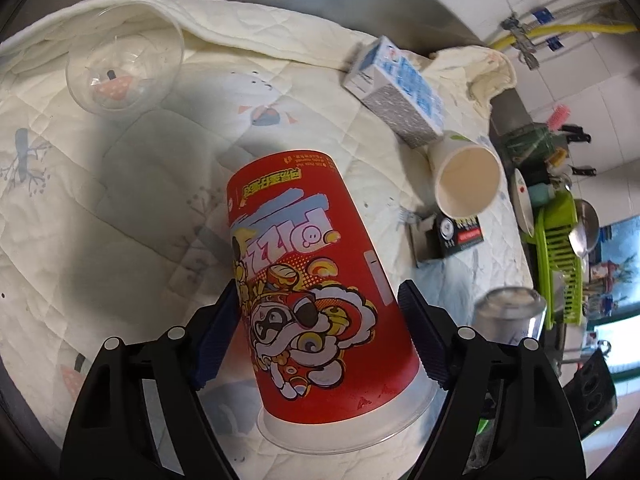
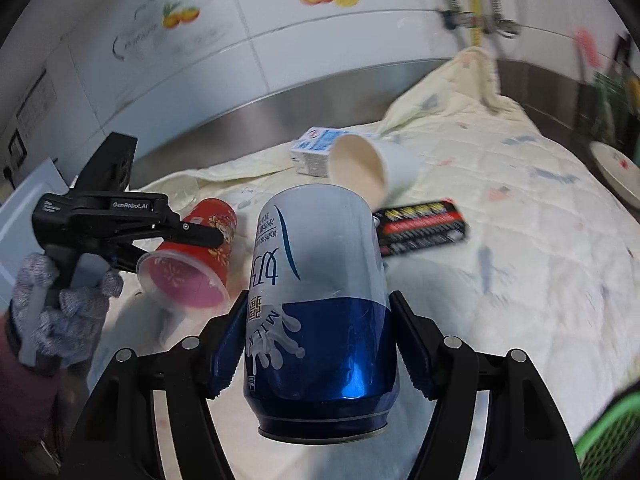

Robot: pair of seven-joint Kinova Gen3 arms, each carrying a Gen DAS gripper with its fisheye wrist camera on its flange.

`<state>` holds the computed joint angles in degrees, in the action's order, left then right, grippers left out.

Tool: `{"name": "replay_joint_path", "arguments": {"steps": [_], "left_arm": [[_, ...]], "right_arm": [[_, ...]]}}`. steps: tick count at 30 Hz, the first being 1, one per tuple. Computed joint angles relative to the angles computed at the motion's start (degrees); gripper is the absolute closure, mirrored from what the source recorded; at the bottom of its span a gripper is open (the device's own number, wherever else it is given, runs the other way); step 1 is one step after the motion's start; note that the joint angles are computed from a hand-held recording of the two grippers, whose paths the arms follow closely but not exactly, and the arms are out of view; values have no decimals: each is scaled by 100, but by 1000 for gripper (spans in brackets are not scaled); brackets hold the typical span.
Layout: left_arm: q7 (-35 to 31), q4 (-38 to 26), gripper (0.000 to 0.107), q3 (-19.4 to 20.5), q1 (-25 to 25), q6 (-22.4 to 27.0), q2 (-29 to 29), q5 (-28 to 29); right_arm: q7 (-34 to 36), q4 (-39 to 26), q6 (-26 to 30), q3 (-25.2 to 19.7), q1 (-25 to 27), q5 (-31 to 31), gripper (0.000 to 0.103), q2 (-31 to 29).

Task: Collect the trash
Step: 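Carry the blue can with the right gripper while the left carries the red cup to the basket, then drop the blue can into the basket with the right gripper while the left drops the red cup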

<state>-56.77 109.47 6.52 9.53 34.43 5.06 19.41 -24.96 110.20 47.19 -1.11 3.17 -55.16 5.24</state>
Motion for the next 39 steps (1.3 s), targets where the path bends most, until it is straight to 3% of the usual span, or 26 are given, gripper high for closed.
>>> {"name": "replay_joint_path", "arguments": {"steps": [9, 15, 26, 31, 39], "left_arm": [[-42, -45, 36, 198, 336, -118, -205, -145], [-36, -225, 36, 319, 570, -117, -124, -199], [-511, -995, 37, 716, 1152, -245, 424, 62], [-640, -1566, 37, 887, 1476, -164, 922, 88], [-668, -2763, 37, 975, 2175, 273, 1813, -294]], "right_arm": [[112, 733, 350, 848, 587, -39, 37, -918], [255, 1037, 419, 1483, 996, 91, 37, -1226], [481, 1029, 161, 2259, 2225, 641, 37, -740], [562, 1031, -130, 2118, 2759, 734, 37, -347], [782, 997, -246, 1746, 3539, 339, 33, 224]]}}
